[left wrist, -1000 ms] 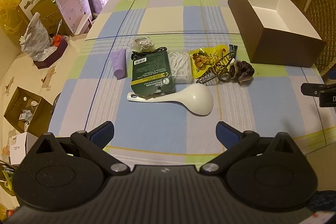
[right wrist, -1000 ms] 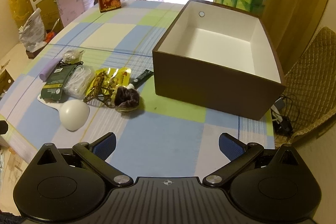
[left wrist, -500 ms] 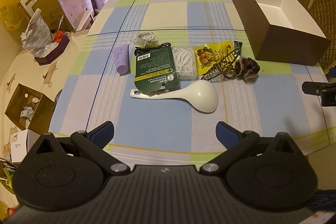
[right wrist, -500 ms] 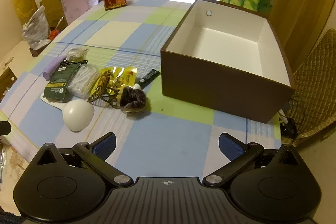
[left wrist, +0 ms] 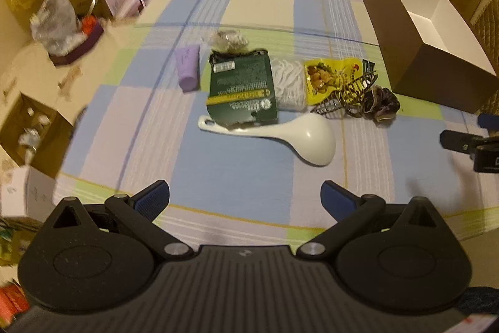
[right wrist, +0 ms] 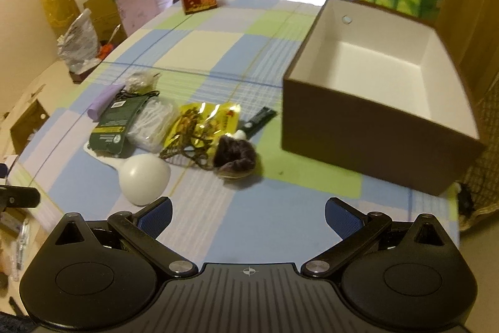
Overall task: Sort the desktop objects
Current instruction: 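Move both tools toward the items on the table, then grasp the brown scrunchie with the right tool while the left tool grasps the green card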
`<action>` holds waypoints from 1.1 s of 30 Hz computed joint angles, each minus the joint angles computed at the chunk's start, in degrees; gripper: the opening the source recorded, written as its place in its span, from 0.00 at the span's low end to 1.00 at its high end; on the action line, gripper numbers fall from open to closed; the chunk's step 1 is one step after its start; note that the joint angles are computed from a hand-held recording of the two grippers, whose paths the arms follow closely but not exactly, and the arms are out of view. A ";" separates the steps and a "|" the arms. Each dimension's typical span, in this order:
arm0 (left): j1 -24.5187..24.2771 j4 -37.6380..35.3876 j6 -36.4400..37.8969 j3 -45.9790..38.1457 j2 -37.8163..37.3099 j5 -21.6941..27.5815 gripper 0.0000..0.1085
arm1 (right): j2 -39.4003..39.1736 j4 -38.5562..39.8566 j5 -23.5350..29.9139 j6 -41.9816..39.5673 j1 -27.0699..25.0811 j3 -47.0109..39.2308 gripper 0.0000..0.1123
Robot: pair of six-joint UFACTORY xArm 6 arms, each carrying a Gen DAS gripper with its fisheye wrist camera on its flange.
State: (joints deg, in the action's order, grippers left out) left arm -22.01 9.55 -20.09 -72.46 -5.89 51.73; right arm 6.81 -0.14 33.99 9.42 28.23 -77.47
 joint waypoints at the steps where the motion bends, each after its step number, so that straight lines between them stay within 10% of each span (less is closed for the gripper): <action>1: 0.48 -1.62 0.62 -0.04 0.24 0.05 0.94 | 0.39 0.38 -0.18 -0.26 -0.02 -0.17 0.90; 21: 3.96 1.08 3.03 -0.95 5.72 -10.13 0.92 | 8.71 -0.84 -8.49 -5.94 -0.49 -3.10 0.90; 33: 5.65 -5.25 10.64 -0.22 9.79 -17.09 0.87 | 16.15 3.69 -7.82 -16.19 -0.54 -9.78 0.64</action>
